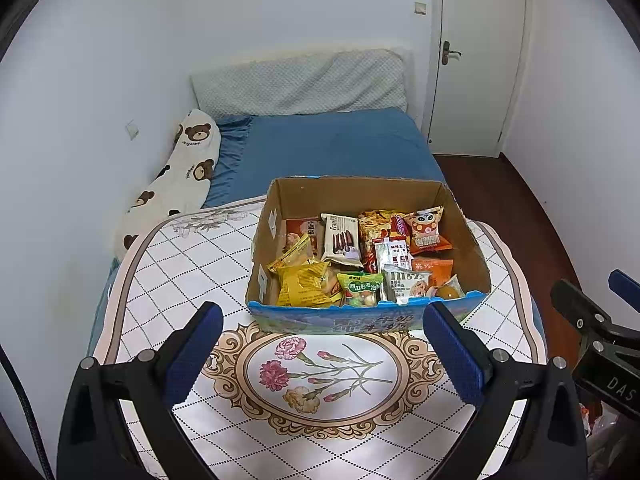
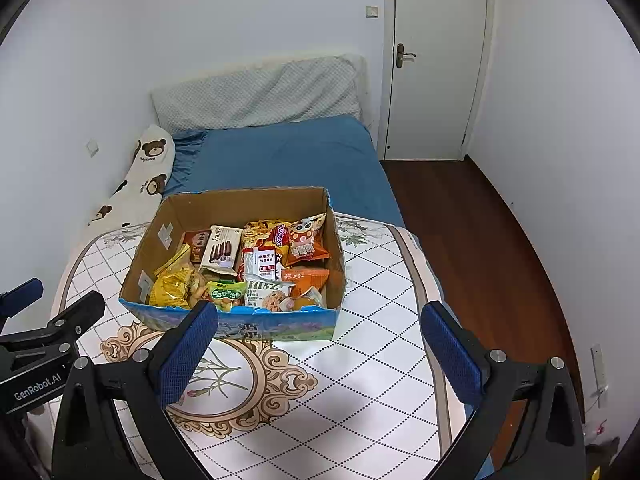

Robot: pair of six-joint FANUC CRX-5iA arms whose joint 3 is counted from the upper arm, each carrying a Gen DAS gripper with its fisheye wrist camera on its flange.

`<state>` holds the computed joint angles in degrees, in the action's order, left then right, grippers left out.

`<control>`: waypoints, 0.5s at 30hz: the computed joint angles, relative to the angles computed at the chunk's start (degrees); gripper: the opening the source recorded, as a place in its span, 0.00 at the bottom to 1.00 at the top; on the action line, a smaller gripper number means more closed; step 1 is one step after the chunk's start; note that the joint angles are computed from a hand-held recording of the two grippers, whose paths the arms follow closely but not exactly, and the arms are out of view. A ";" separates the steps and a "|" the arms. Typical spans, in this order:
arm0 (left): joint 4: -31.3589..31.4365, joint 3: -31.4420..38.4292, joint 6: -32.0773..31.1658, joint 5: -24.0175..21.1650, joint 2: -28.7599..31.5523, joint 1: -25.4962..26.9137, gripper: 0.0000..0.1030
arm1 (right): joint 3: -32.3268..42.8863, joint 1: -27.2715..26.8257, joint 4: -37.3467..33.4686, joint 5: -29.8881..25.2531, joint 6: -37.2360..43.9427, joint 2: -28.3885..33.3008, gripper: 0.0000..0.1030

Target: Organize snacks

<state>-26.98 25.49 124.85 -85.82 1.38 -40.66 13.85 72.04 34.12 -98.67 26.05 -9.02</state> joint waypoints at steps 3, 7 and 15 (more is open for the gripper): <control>-0.02 0.03 0.04 -0.07 0.01 0.00 1.00 | 0.32 0.03 0.02 -0.07 0.16 0.13 1.00; 0.01 -0.06 -0.02 0.01 -0.04 0.01 1.00 | 0.61 0.00 0.10 -0.17 0.31 0.20 1.00; -0.14 0.11 -0.02 0.15 -0.23 -0.13 1.00 | 1.06 0.18 0.20 -0.33 0.53 0.40 1.00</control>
